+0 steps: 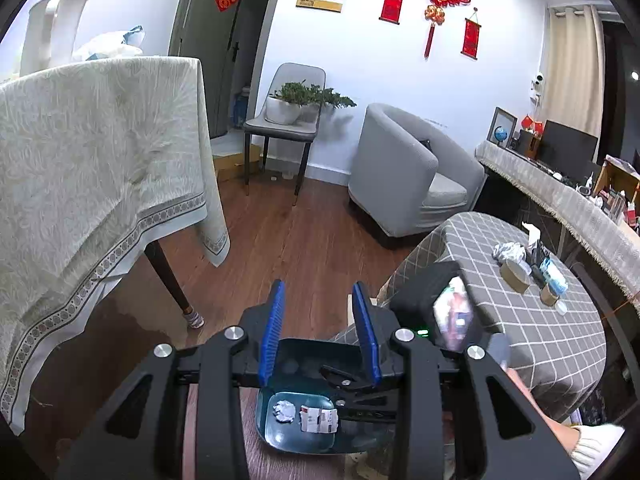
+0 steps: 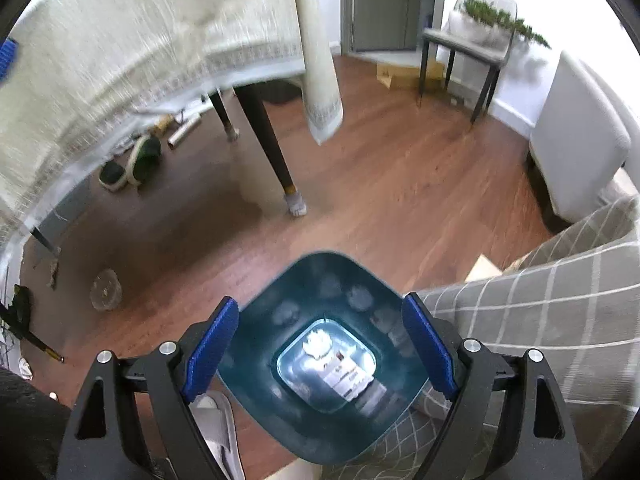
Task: Collect trash
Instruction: 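Carry the white card package in the right tool over the bin and release it, then move both tools back over the table toward the remaining trash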
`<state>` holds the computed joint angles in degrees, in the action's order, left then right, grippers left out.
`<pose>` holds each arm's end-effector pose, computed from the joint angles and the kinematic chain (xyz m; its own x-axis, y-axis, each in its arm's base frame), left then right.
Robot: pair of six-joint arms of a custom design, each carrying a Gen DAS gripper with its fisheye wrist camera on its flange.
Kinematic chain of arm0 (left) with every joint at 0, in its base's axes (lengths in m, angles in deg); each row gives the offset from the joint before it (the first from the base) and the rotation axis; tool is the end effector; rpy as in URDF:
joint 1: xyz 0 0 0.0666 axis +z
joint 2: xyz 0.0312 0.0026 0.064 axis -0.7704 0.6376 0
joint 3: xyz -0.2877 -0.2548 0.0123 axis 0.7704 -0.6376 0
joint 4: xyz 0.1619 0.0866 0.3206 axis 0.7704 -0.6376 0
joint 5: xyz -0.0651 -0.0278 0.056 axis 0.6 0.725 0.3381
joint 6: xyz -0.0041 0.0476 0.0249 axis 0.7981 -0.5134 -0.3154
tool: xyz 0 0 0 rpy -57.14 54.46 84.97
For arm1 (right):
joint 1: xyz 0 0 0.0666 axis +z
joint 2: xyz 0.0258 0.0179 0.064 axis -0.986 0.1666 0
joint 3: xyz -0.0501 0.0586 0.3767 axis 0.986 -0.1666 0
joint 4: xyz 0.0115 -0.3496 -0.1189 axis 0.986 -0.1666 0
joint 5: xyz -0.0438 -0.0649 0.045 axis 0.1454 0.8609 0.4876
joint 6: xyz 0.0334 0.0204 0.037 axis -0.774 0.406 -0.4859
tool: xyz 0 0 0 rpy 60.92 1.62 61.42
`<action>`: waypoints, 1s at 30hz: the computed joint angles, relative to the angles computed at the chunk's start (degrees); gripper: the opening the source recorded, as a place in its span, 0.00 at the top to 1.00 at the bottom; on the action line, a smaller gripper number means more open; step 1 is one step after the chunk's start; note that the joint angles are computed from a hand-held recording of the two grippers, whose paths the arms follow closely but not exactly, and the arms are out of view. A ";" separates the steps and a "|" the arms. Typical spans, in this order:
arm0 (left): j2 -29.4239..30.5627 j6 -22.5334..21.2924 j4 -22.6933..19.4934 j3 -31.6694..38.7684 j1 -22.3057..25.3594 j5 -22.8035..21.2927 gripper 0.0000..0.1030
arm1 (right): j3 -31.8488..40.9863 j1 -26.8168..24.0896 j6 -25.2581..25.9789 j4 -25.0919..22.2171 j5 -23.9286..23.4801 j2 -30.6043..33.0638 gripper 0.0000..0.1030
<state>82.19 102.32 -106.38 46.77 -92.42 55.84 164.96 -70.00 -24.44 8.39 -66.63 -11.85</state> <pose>0.3019 -0.2604 0.6136 -0.5509 -0.0002 -0.8346 0.3023 0.9320 -0.1998 0.3956 0.0787 0.5190 -0.7412 -0.3324 -0.5832 -0.4323 0.9010 0.0358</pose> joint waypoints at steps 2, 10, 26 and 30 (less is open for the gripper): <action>0.38 0.42 -0.08 0.62 -0.37 -0.48 0.64 | 1.02 -0.66 0.36 0.03 -0.72 -1.09 0.18; 3.00 0.56 0.30 4.11 -3.32 -2.22 0.64 | 3.94 -5.55 0.69 0.19 -4.27 -4.18 0.18; 13.07 0.68 -2.26 14.32 -9.47 -4.15 0.45 | 5.94 -20.76 5.83 -2.19 -10.64 -6.83 0.18; 15.63 0.58 -3.47 17.07 -10.72 -3.98 0.44 | 6.20 -25.20 7.55 -2.78 -12.33 -7.15 0.18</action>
<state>97.82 102.90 -109.84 63.84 -103.15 51.87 171.16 -95.19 -16.89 5.61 -78.96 -19.01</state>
